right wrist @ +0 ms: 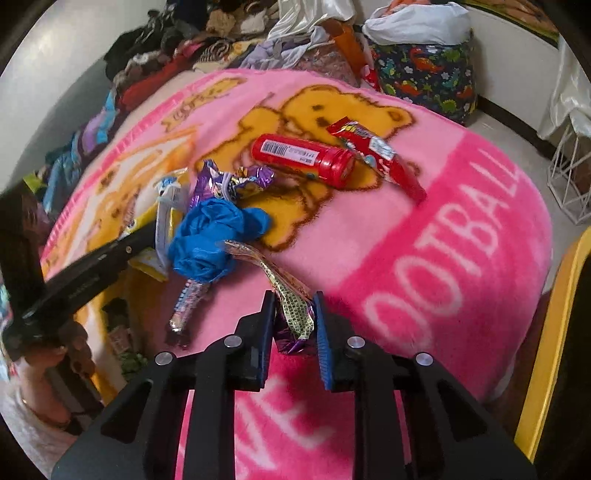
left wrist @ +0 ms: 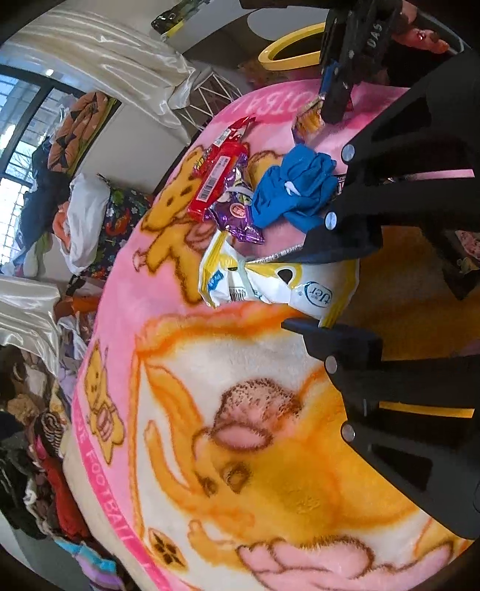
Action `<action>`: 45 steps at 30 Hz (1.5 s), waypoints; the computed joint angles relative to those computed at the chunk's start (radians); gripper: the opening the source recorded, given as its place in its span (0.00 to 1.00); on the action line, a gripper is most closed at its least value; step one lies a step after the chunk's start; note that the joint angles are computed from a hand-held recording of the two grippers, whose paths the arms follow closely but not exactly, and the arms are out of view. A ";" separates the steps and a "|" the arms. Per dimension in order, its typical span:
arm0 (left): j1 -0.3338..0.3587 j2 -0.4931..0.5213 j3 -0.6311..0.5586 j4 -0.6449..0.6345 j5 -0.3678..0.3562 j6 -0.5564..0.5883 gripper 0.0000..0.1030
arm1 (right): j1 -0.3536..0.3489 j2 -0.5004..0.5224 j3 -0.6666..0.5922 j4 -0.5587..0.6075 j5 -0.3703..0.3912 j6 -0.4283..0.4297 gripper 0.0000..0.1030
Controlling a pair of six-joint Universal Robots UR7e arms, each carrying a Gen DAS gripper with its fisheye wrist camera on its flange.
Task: Collect trash
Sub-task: 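Grasp the white chip bag with the left tool while the right grasps a gold wrapper, then carry the white chip bag and gold wrapper over the bin with both tools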
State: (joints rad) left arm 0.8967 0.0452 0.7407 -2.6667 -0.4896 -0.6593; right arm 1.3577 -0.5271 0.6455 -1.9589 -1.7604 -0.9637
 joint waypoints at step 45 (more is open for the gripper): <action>-0.130 0.195 -0.370 -0.194 0.061 0.397 0.19 | -0.050 -0.258 0.243 -0.132 0.298 -0.052 0.18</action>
State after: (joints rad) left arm 0.7666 0.2402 0.3706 -2.8610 -0.4291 -0.2621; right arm 1.3078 -0.7852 0.8886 -2.0908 -1.4620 -1.0154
